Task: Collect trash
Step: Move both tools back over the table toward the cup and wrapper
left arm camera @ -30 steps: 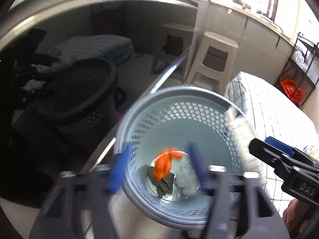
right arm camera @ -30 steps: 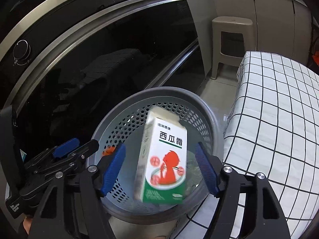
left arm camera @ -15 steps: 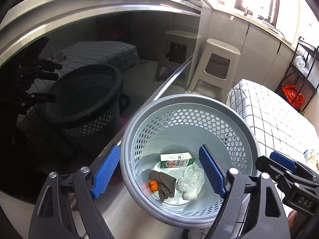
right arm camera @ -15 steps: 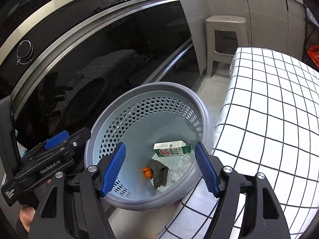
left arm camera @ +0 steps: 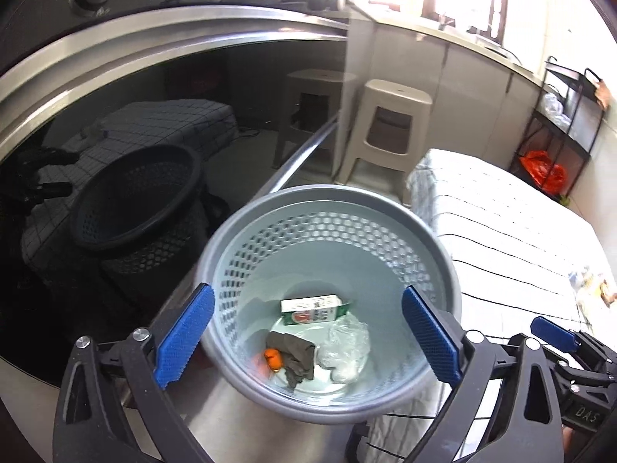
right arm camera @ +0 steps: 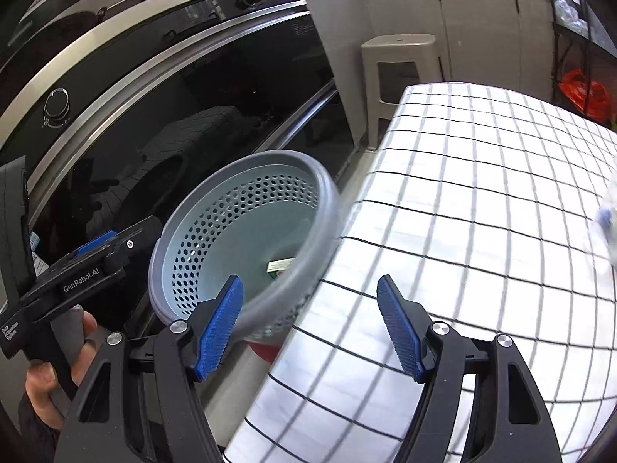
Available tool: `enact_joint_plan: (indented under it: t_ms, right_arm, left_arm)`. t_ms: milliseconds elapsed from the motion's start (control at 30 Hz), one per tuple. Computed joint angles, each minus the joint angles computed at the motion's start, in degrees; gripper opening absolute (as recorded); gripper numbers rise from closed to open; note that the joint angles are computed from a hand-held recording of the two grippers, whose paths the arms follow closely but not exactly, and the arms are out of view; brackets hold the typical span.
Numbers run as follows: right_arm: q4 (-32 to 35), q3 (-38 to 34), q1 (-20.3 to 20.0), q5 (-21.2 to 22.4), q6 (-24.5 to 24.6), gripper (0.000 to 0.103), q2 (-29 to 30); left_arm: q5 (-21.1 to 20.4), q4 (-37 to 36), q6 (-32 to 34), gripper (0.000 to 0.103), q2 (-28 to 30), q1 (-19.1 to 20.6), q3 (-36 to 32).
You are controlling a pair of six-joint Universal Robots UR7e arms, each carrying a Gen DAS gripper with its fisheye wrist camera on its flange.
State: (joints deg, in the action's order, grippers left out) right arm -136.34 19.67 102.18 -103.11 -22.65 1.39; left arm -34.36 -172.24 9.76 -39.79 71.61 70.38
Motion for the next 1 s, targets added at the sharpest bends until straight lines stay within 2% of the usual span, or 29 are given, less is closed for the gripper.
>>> enact_joint_plan:
  t_ms: [200, 500, 600, 667, 1000]
  right_arm:
    - [-10.8, 18.4, -1.4, -0.9, 0.4, 0.07, -10.8]
    - [-19.2, 32.2, -3.7, -4.0, -3.2, 0.07, -21.4]
    - [-21.5, 34.8, -4.4, -5.9, -5.2, 0.071, -23.9]
    - [-22.3, 36.1, -5.0, -6.3, -5.6, 0.071, -25.4]
    - [-25.8, 37.6, -7.0, -6.0, -8.2, 0.075, -29.1]
  left_arm:
    - [0.8, 0.8, 1.4, 0.096, 2.0, -1.4, -0.7]
    - [-0.5, 1.3, 2.8, 0.096, 4.4, -3.9, -0.7]
    - [-0.6, 0.5, 4.5, 0.096, 5.7, -5.2, -1.0]
    - [-2.0, 2.2, 3.8, 0.096, 6.3, -6.0, -1.5]
    - [-5.2, 3.2, 4.5, 0.096, 12.7, -10.3, -8.2]
